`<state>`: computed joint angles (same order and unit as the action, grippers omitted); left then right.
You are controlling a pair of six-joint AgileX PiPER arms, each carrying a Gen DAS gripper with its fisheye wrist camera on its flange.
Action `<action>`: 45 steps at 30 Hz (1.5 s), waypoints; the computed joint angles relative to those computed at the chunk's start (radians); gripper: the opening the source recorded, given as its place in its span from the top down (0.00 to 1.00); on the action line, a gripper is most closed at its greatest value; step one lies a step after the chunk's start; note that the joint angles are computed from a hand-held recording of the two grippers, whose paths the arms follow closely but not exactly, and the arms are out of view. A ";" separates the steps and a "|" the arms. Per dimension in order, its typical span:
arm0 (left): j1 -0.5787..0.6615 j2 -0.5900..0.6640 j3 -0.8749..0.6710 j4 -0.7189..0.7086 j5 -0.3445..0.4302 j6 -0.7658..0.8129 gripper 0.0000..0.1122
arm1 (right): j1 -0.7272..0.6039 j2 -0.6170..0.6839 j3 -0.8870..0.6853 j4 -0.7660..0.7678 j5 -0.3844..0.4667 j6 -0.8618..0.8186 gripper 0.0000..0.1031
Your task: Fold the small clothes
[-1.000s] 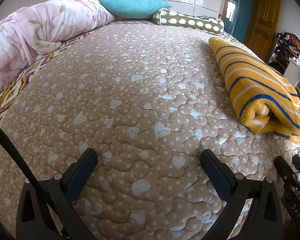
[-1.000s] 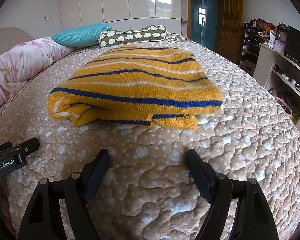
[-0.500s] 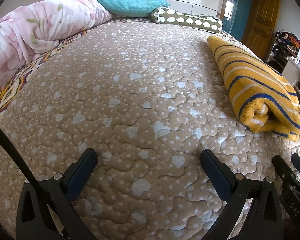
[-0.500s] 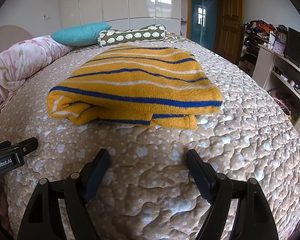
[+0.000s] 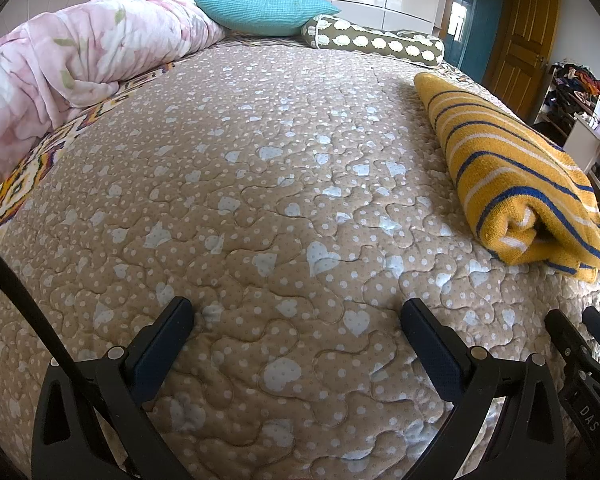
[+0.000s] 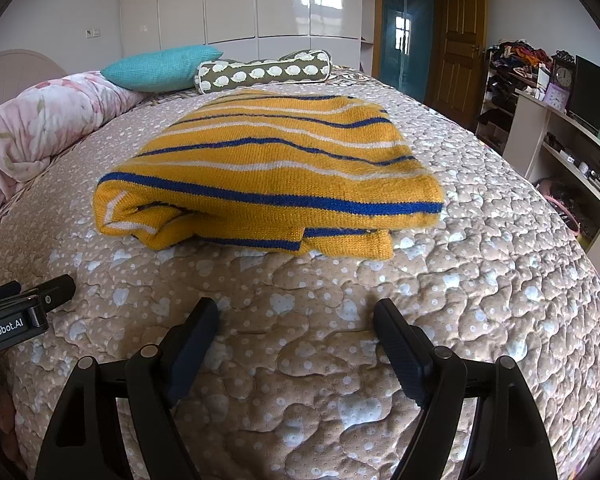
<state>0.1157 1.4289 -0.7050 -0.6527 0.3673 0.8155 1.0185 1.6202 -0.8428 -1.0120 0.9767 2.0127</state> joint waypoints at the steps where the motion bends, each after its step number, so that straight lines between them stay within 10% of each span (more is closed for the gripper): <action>1: -0.002 0.000 0.001 0.000 -0.001 -0.002 0.08 | 0.000 0.000 0.000 0.000 0.000 0.000 0.19; 45: -0.001 -0.005 0.005 -0.003 -0.002 0.001 0.08 | 0.003 -0.001 0.002 0.000 0.002 0.001 0.19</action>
